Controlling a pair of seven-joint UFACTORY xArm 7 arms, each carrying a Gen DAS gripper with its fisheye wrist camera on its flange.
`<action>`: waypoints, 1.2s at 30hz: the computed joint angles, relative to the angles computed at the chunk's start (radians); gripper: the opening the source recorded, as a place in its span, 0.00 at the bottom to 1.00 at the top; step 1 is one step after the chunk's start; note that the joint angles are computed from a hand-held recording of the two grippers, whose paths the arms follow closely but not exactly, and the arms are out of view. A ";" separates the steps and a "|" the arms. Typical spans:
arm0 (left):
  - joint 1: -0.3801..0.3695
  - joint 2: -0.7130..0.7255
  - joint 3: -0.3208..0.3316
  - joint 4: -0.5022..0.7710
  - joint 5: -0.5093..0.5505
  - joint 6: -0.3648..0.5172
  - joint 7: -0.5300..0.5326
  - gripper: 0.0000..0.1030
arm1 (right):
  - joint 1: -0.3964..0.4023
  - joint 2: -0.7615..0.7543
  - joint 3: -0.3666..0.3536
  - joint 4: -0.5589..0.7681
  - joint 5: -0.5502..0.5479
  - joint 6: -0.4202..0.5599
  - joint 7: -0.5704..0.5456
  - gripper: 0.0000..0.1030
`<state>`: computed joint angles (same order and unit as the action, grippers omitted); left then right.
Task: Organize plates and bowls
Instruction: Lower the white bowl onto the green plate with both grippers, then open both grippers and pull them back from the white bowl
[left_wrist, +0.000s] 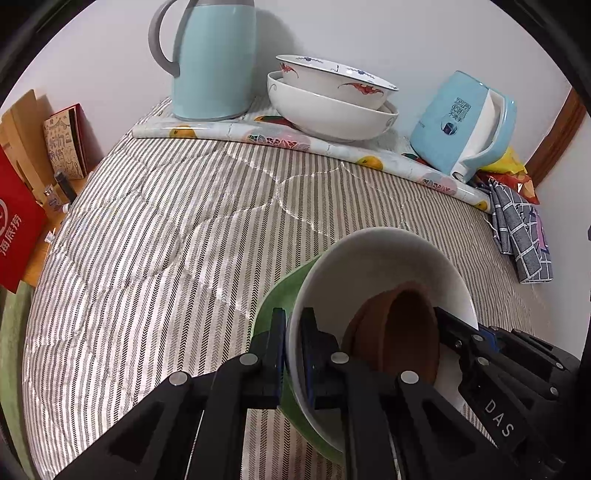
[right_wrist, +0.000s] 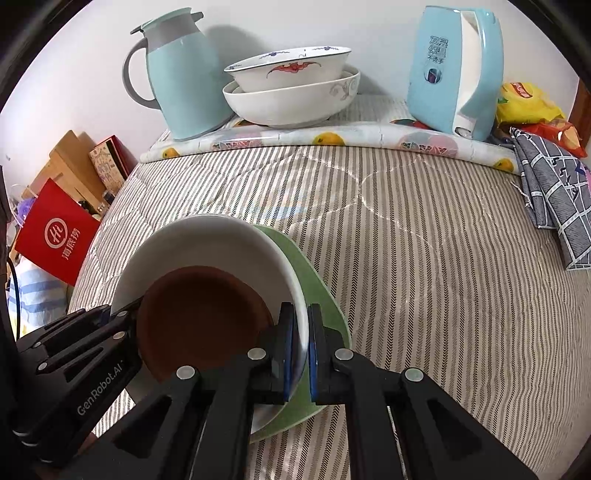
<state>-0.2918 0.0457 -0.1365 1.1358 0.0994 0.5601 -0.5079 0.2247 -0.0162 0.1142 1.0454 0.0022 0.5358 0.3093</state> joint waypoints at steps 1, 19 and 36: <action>0.001 0.001 0.001 0.000 -0.008 0.001 0.004 0.09 | 0.000 0.004 0.001 0.004 -0.005 0.002 0.004 0.07; 0.002 -0.013 0.001 0.000 -0.004 0.002 0.004 0.09 | -0.002 -0.009 -0.003 -0.004 0.041 -0.001 -0.052 0.09; 0.006 -0.120 -0.020 -0.051 0.065 0.022 -0.071 0.16 | -0.004 -0.155 0.001 -0.111 0.042 -0.010 -0.048 0.17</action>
<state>-0.2856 -0.0742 -0.1561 1.0849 0.1643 0.5819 -0.5788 0.2212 -0.1709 0.1155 0.9346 0.0443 0.5262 0.2614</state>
